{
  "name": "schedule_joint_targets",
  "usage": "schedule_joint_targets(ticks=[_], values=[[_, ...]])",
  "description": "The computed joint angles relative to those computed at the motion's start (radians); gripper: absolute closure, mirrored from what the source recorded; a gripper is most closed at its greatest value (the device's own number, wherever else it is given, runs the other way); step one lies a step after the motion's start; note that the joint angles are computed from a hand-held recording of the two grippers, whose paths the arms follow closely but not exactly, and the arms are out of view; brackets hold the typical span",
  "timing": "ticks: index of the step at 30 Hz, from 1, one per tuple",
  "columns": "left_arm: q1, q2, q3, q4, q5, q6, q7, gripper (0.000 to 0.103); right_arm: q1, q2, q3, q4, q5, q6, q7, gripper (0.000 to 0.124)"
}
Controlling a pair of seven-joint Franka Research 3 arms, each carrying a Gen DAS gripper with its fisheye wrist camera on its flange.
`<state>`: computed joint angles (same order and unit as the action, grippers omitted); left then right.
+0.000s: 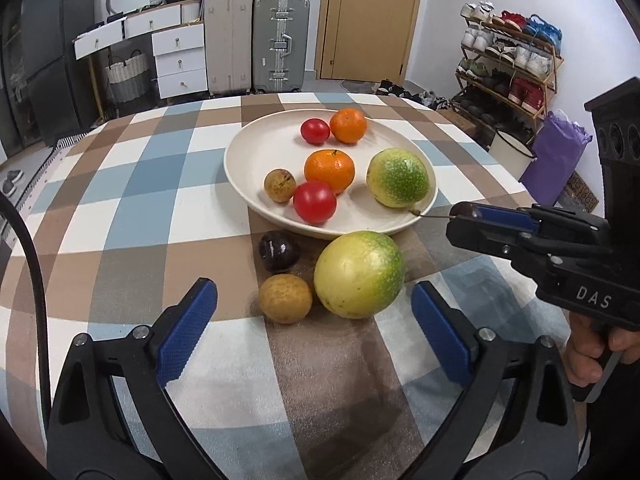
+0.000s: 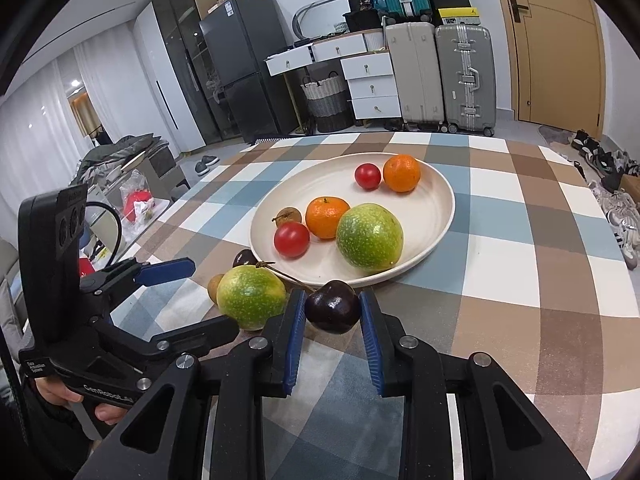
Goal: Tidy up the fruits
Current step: 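Grasp the dark cherry with the right tool while the left tool grasps the yellow-green pomelo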
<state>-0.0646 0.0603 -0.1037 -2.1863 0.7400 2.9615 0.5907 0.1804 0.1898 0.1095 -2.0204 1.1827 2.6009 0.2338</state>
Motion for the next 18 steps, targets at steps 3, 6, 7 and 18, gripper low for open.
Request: schedule_joint_targets(ticks=[3, 6, 7, 18], values=[[-0.007, 0.017, -0.004, 0.026, 0.009, -0.021, 0.020, 0.014, -0.001, 0.004, -0.001, 0.003, -0.008, -0.005, 0.008, 0.096], [-0.017, 0.036, -0.014, 0.052, -0.027, -0.051, 0.089, 0.025, -0.003, 0.010, -0.002, 0.009, -0.014, -0.005, 0.022, 0.096], [-0.023, 0.044, -0.014, 0.064, -0.025, -0.064, 0.099, 0.028, -0.004, 0.013, -0.002, 0.011, -0.016, -0.006, 0.027, 0.096], [-0.050, 0.077, 0.002, 0.113, 0.029, -0.083, 0.112, 0.041, -0.010, 0.014, 0.002, 0.014, -0.015, -0.011, 0.031, 0.096]])
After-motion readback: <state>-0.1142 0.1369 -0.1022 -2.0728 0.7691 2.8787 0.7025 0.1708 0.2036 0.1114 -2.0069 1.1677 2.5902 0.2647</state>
